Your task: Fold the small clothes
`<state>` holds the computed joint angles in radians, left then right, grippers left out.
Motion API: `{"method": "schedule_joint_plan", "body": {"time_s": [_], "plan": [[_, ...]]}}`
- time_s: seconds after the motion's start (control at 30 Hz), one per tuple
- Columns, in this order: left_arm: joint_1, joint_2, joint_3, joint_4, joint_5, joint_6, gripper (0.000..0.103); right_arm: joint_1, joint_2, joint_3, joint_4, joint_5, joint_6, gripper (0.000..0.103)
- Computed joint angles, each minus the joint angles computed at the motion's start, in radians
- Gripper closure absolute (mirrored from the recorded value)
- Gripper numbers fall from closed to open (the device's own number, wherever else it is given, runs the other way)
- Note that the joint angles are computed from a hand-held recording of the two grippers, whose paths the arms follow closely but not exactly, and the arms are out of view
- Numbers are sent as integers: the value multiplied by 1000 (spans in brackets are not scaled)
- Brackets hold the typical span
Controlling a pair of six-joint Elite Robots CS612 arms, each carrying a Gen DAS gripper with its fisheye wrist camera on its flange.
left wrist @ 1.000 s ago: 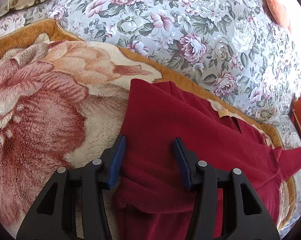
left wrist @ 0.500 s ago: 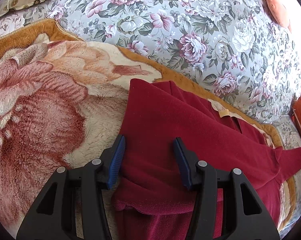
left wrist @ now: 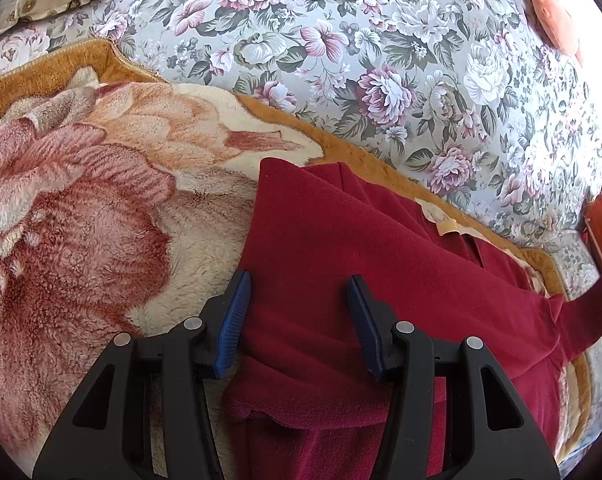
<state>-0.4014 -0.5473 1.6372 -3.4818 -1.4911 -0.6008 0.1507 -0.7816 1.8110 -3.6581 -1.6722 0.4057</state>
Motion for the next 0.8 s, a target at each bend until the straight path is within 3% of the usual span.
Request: {"method": "schedule_joint_plan", "body": {"time_s": [0.17, 0.4, 0.47, 0.57, 0.63, 0.7, 0.8], "plan": [[-1, -1, 1, -2, 1, -1, 54, 107, 103, -183, 138, 167, -61, 98], [-4, -7, 5, 4, 7, -2, 53, 205, 253, -427, 350, 229, -61, 98], [-10, -18, 7, 36, 22, 14, 50, 223, 282, -473, 421, 211, -82, 98], [-18, -48, 24, 55, 13, 57, 48, 239, 288, -492, 530, 153, -109, 97], [-19, -58, 37, -1, -28, 68, 47, 237, 277, -459, 487, 173, -103, 96], [-24, -65, 40, -48, -73, 75, 35, 239, 256, -403, 409, 158, -90, 87], [-21, -51, -1, -55, -255, 54, 34, 240, 220, -317, 342, 131, -53, 79]]}}
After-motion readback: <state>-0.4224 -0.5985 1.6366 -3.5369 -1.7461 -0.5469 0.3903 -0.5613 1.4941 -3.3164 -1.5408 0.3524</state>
